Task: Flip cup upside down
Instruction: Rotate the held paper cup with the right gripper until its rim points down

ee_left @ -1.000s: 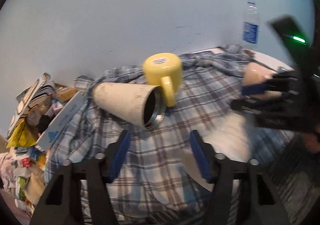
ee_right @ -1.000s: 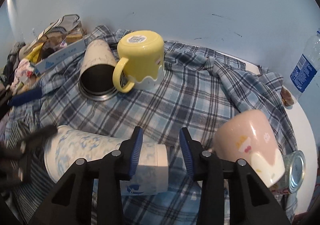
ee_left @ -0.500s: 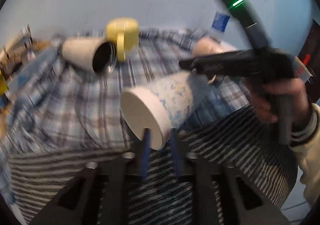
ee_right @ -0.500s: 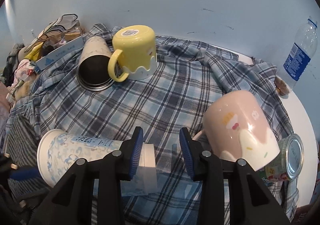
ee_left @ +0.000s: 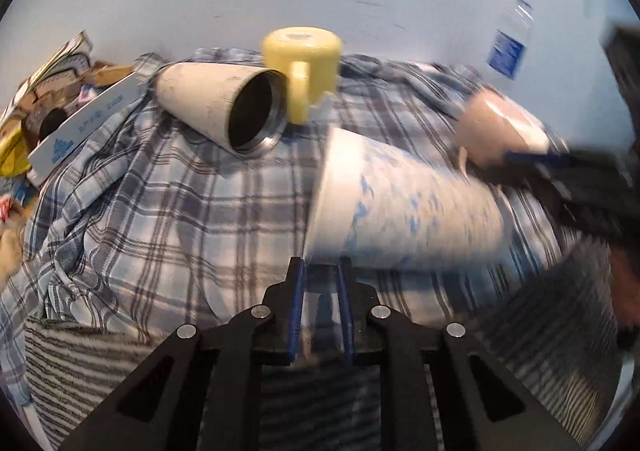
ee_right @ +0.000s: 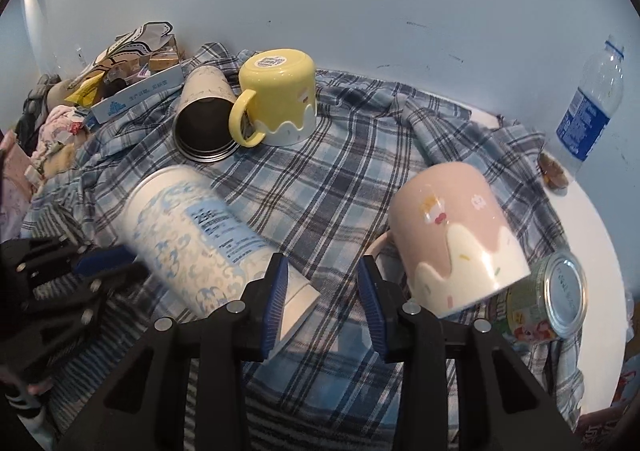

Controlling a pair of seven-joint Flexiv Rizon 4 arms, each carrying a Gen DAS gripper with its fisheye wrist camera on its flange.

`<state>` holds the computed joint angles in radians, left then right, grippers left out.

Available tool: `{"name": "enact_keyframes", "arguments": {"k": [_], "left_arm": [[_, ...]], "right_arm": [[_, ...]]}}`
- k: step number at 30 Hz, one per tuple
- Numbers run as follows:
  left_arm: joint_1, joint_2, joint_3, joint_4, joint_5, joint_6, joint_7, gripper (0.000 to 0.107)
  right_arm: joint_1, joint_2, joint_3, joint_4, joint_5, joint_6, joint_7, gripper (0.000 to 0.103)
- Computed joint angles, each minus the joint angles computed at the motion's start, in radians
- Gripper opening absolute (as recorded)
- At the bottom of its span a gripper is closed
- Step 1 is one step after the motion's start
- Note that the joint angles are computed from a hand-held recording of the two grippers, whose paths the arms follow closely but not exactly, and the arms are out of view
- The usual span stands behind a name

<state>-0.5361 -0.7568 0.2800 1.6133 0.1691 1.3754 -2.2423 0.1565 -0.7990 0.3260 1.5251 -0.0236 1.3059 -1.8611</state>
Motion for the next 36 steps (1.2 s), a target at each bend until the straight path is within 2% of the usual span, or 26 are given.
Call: {"name": "enact_keyframes", "arguments": {"k": [2, 3, 5, 7, 8, 10, 12, 13, 14, 15, 16, 17, 18, 20, 21, 24, 25, 27, 30, 32, 33, 36], "left_arm": [[0.004, 0.003, 0.007, 0.009, -0.001, 0.025, -0.014, 0.018], [0.011, 0.011, -0.005, 0.022, 0.002, 0.036, 0.002, 0.018], [0.024, 0.027, -0.038, 0.059, 0.010, 0.084, 0.047, 0.018], [-0.005, 0.025, -0.017, 0.062, -0.007, 0.072, 0.046, 0.018], [-0.011, 0.019, -0.011, 0.054, -0.016, 0.061, 0.045, 0.018], [-0.008, 0.000, -0.007, 0.028, -0.038, 0.025, 0.043, 0.018], [0.004, -0.017, -0.012, 0.011, -0.043, 0.035, 0.041, 0.018], [0.010, -0.025, -0.013, 0.010, -0.041, 0.065, 0.041, 0.018], [0.036, -0.023, -0.038, 0.006, 0.020, 0.085, 0.003, 0.017], [0.061, -0.028, -0.068, 0.023, 0.016, 0.149, 0.027, 0.017], [0.083, -0.032, -0.107, 0.059, -0.054, 0.225, 0.104, 0.017], [0.081, -0.036, -0.113, 0.074, -0.087, 0.256, 0.129, 0.017], [0.063, -0.038, -0.086, 0.063, -0.057, 0.242, 0.091, 0.017], [-0.011, -0.053, 0.000, 0.056, -0.109, 0.225, 0.093, 0.017], [-0.014, -0.056, 0.003, 0.058, -0.124, 0.228, 0.099, 0.017], [0.014, -0.053, -0.030, 0.086, -0.163, 0.285, 0.121, 0.017], [0.045, -0.049, -0.067, 0.101, -0.168, 0.320, 0.137, 0.017], [0.062, -0.046, -0.094, 0.122, -0.185, 0.365, 0.156, 0.017], [-0.029, -0.044, 0.004, 0.143, -0.247, 0.391, 0.155, 0.018], [-0.127, -0.040, 0.113, 0.165, -0.297, 0.395, 0.158, 0.018], [-0.176, -0.040, 0.169, 0.180, -0.320, 0.411, 0.161, 0.024], [-0.214, -0.045, 0.216, 0.225, -0.376, 0.510, 0.154, 0.100]], "right_arm": [[-0.052, 0.000, 0.074, -0.020, 0.028, -0.074, -0.051, 0.036], [-0.059, 0.002, 0.086, -0.022, 0.043, -0.083, -0.070, 0.036], [-0.011, 0.012, 0.027, -0.002, 0.048, -0.017, -0.045, 0.036], [0.058, 0.007, -0.068, 0.008, 0.018, 0.051, 0.027, 0.036], [0.078, -0.001, -0.097, -0.001, 0.000, 0.049, 0.062, 0.036], [0.074, -0.023, -0.093, -0.033, -0.027, 0.005, 0.087, 0.036], [0.066, -0.032, -0.081, -0.038, -0.041, -0.015, 0.091, 0.036], [0.058, -0.031, -0.070, -0.032, -0.044, -0.016, 0.084, 0.036], [0.045, -0.030, -0.054, -0.028, -0.042, -0.020, 0.073, 0.036], [0.033, -0.029, -0.038, -0.023, -0.036, -0.021, 0.064, 0.036], [0.026, -0.026, -0.030, -0.015, -0.029, -0.020, 0.061, 0.036], [0.024, -0.023, -0.027, -0.008, -0.026, -0.021, 0.060, 0.036], [0.024, -0.018, -0.028, 0.007, -0.023, -0.009, 0.060, 0.036], [0.019, -0.008, -0.019, 0.033, -0.020, 0.012, 0.050, 0.036], [0.014, -0.004, -0.010, 0.041, -0.018, 0.009, 0.046, 0.036], [0.000, 0.010, 0.018, 0.071, -0.009, 0.012, 0.023, 0.036], [-0.001, 0.016, 0.021, 0.084, -0.006, 0.019, 0.018, 0.036], [0.019, 0.031, -0.002, 0.118, -0.003, 0.060, 0.039, 0.036], [0.008, 0.039, 0.009, 0.136, 0.020, 0.098, 0.088, 0.036], [-0.030, 0.036, 0.058, 0.130, 0.041, 0.096, 0.097, 0.036], [-0.039, 0.035, 0.073, 0.130, 0.051, 0.100, 0.103, 0.036], [-0.041, 0.037, 0.091, 0.145, 0.059, 0.152, 0.116, 0.038]]}}
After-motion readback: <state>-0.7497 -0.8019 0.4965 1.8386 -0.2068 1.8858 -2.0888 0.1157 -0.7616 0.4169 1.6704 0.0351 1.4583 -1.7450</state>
